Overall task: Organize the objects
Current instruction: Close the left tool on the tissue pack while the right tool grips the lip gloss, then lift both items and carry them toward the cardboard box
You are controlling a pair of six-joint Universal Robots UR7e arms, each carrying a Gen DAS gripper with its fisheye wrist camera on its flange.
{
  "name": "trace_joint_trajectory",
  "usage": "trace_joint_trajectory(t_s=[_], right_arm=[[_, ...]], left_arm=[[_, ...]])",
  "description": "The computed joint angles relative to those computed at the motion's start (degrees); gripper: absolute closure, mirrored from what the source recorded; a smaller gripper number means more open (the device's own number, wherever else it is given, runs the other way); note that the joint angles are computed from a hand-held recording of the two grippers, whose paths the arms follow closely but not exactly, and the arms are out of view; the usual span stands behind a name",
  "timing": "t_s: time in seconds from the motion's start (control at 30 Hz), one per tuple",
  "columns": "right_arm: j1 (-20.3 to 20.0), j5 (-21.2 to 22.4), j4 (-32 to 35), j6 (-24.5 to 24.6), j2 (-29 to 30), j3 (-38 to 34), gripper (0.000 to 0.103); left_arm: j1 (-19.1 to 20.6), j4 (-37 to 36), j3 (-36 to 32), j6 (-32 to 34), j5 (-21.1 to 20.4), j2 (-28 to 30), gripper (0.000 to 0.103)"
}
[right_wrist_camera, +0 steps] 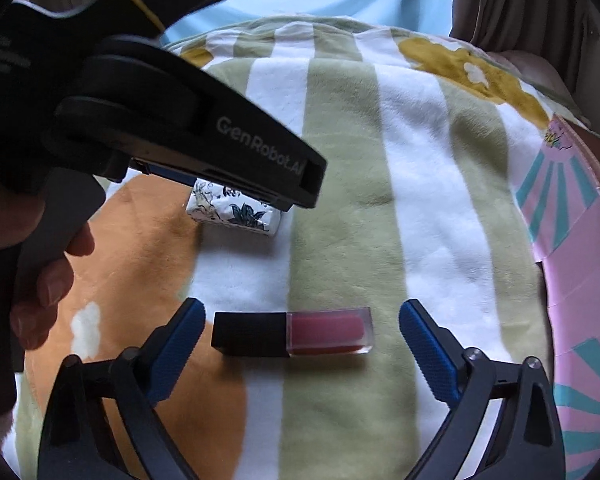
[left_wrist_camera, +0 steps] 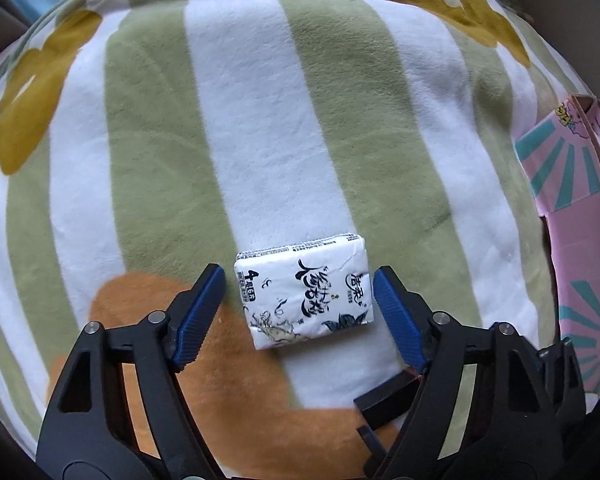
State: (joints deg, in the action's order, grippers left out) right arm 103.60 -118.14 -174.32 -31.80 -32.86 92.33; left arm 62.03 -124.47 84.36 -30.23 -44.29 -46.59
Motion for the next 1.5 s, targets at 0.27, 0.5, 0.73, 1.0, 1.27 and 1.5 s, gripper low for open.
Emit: trace_joint_trajectory(t_s=[0.27,0.5,0.73,1.0,1.27,1.5], right_arm=[[0.0,-1.1,2.0,1.3,0.9,-0.9,0.023],[0.5,-1.0,3.2,2.1,-0.3,-0.8,0.023],[2.0,-1.0,5.0,2.9,-2.6,-0.8,0.023],[5.3,-1.0,10.5,5.8,-7.8,-1.2,0.023],[9.5,-0.2,20.0,9.4,-14.0,-3.6,0.023],[12.4,0.3,27.5,12.1,-18.7,-5.8,0.023]], left_arm=[[-0.3,-1.5,1.0,1.3,0.8,0.4,0.042],[-0.7,-2.3,1.6,1.0,0.2,-0.5,0.042],[-2.4,-1.5,2.2,-0.4,0.4,-2.4,0.042],[-6.0,2.7,2.7,-3.5,2.3,-7.7,0.042],[-12.4,11.7,3.0,-13.0,5.4,-14.6,0.042],[-19.2,22.9,4.2,-24.3,8.5,-20.3,0.042]])
